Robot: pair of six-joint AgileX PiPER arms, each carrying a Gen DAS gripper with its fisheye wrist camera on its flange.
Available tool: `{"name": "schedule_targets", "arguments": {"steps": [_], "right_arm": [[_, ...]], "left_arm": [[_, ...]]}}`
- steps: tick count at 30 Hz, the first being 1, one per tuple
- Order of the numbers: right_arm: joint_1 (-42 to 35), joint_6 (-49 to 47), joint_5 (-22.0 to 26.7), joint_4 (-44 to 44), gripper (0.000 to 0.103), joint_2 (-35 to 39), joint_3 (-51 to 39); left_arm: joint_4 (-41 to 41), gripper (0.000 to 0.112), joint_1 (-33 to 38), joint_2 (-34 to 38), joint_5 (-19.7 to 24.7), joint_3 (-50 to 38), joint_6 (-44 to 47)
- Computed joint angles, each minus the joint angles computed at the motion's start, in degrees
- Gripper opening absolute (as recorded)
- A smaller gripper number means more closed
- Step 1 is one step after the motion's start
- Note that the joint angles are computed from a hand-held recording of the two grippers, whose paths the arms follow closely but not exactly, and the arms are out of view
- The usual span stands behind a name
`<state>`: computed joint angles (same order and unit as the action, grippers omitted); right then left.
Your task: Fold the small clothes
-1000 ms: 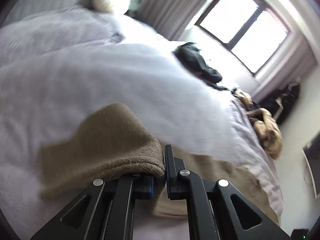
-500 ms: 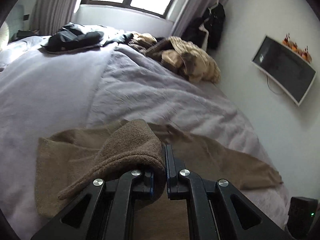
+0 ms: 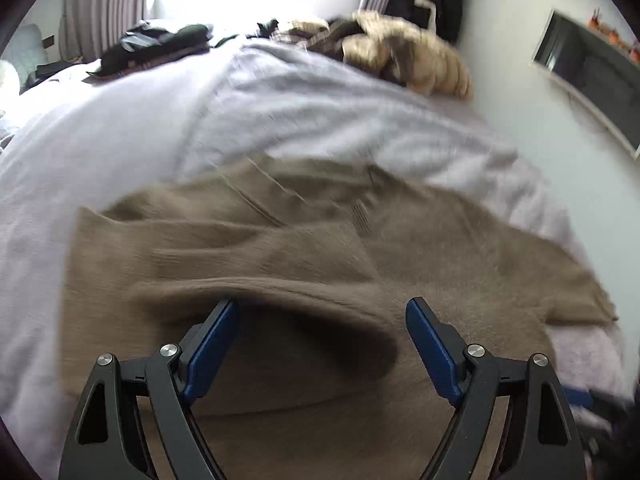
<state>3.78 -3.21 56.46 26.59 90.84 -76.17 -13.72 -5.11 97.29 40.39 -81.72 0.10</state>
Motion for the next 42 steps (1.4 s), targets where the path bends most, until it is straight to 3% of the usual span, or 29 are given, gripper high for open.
{"name": "schedule_targets", "arguments": {"steps": [3,5,9,12,14,15,16,17,20,22,23,24,25,26,27,29,30,31,32,33,34,37,42], "right_arm": [[7.66,2.36,-0.34,-8.64,0.103,4.64,-8.74],[14.76,3.66,-0.42,-17.37,0.103,8.80,-15.69],[28.27,6.24,2.44,-37.65,0.103,19.96,-30.34],[34.24,5.90,5.35,-50.07,0.103,29.25,-39.86],[36.10,5.14,7.05,-56.20,0.094,34.43,-44.81],[36.01,3.53,8.05,-56.88,0.062,36.39,-47.37],[35.14,2.39,9.02,-55.27,0.011,37.68,-49.92],[33.16,3.53,8.91,-51.37,0.006,37.01,-50.47],[24.21,7.92,3.61,-36.23,0.007,31.72,-45.14],[16.27,12.06,-3.05,-24.77,0.008,25.98,-35.24],[12.68,12.53,-5.64,-19.04,0.013,23.92,-30.93],[8.94,12.72,-7.24,-13.31,0.026,22.46,-27.14],[5.36,12.33,-7.85,-7.58,0.055,21.48,-23.80],[2.32,9.75,-8.32,-1.86,0.067,20.60,-20.59],[0.49,5.93,-9.87,3.32,0.071,19.66,-17.64],[-2.11,1.16,-11.67,11.16,0.071,18.33,-13.56],[-2.19,1.71,-12.48,11.64,0.070,17.96,-12.82],[-1.96,4.55,-12.77,10.31,0.060,18.20,-13.30],[-1.47,7.07,-12.10,8.46,0.049,18.98,-14.94],[-0.86,7.70,-11.48,7.31,0.015,19.77,-16.85],[-0.41,7.19,-11.35,6.88,0.008,20.28,-18.34],[0.74,3.48,-11.26,6.63,0.008,22.10,-23.71],[0.42,12.27,-6.27,-0.22,0.008,27.36,-28.26]], "left_arm": [[-0.89,0.086,6.58,-4.10,-2.41,3.37,2.20],[-0.15,0.086,11.39,-3.30,-1.37,2.47,2.81],[1.05,0.086,18.94,4.99,4.86,-5.42,1.99],[-2.06,0.086,22.38,13.71,12.63,-14.91,4.36],[-3.02,0.086,22.31,16.99,14.08,-17.82,4.69],[-3.70,0.086,22.45,17.78,14.00,-18.41,5.57],[-4.18,0.086,22.54,18.16,13.97,-18.69,6.41],[-4.65,0.086,22.47,18.47,14.24,-19.25,7.11],[-5.92,0.086,22.31,19.51,14.94,-20.48,9.21],[-6.34,0.086,22.20,20.36,15.97,-22.00,9.69],[-6.68,0.086,22.32,20.62,16.42,-22.50,9.86],[-6.66,0.086,22.21,20.99,16.57,-22.94,9.58],[-6.58,0.086,22.10,21.34,16.75,-23.52,9.30],[-6.58,0.085,22.00,21.31,16.58,-23.47,9.18],[-6.74,0.080,21.83,21.26,16.43,-23.41,9.23],[-9.23,0.046,22.04,21.56,17.14,-23.72,11.01],[-9.90,0.018,21.98,21.96,18.01,-24.49,11.15],[-9.66,0.010,21.72,21.99,18.52,-25.14,10.85],[-8.90,0.010,21.46,21.68,18.33,-25.43,10.13],[-9.70,0.009,21.92,20.96,17.76,-25.43,10.43],[-11.27,0.009,22.65,20.43,17.21,-25.11,11.34],[-12.85,0.009,24.36,20.83,17.11,-26.18,13.67],[-10.17,0.013,24.42,23.31,17.22,-26.51,13.45]]}}
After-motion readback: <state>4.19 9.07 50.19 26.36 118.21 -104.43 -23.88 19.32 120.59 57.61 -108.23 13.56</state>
